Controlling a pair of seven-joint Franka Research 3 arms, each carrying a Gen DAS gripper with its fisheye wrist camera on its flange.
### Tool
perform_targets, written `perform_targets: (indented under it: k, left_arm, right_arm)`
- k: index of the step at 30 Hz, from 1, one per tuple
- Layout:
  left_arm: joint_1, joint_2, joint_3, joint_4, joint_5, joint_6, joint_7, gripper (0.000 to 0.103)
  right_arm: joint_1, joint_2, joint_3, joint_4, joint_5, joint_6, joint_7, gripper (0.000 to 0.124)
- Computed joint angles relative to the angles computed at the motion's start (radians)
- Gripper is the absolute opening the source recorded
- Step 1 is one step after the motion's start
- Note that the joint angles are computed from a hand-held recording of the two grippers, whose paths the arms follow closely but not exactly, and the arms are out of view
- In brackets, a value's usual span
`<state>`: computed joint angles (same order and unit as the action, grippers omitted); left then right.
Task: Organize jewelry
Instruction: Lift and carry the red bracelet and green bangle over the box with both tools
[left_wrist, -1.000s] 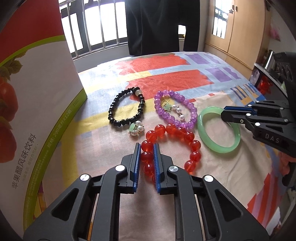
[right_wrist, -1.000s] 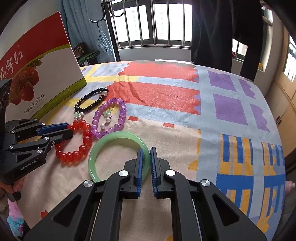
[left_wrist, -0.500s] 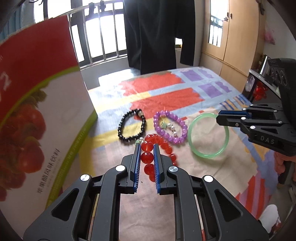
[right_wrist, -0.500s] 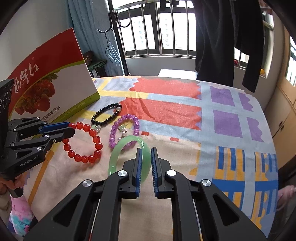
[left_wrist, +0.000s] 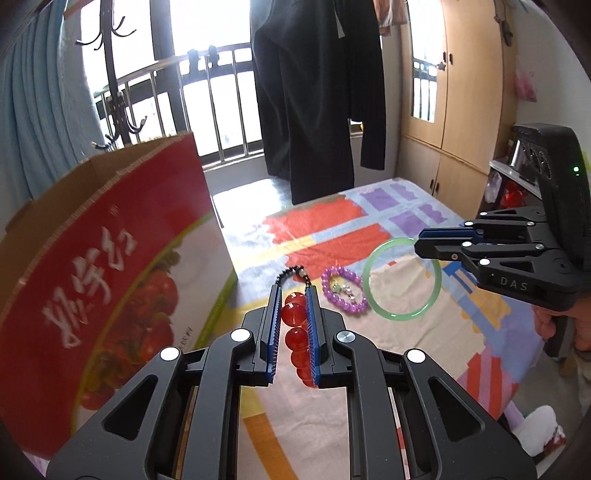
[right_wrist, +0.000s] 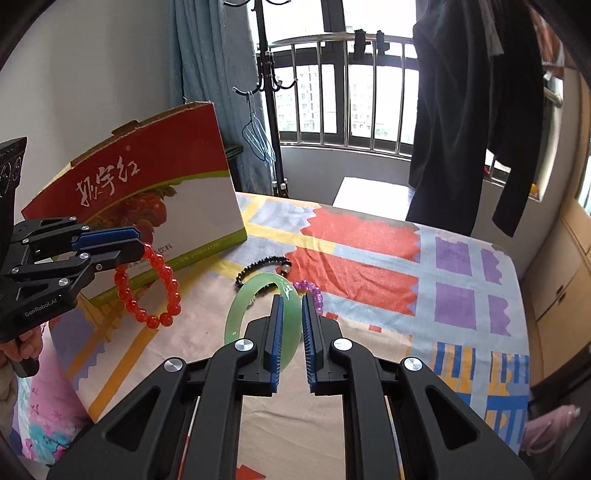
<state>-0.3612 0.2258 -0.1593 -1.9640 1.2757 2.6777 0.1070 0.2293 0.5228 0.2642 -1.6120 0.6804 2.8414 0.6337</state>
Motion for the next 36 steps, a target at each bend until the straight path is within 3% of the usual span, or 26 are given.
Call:
perform_targets:
  k: [6, 12, 20, 36]
  left_arm:
    - [0.021, -0.096, -0.012, -0.043, -0.002, -0.029, 0.015, 0.012]
    - [0.075, -0.197, -0.032, -0.093, -0.010, -0.010, 0.024, 0.012]
    - [0.143, -0.304, -0.057, -0.159, -0.080, 0.001, 0.096, 0.012]
    - [0.290, -0.505, -0.080, -0.335, -0.142, 0.026, 0.112, 0.012]
  right_arm:
    - [0.019, -0.031, 0.018, 0.016, -0.003, 0.006, -0.025, 0.010]
    - [0.036, -0.042, 0.038, 0.077, 0.021, -0.032, -0.059, 0.011]
    - [0.113, -0.021, 0.027, 0.176, -0.017, -0.043, -0.049, 0.011]
    - [0.261, 0.222, -0.017, 0.584, -0.195, -0.192, 0.142, 0.011]
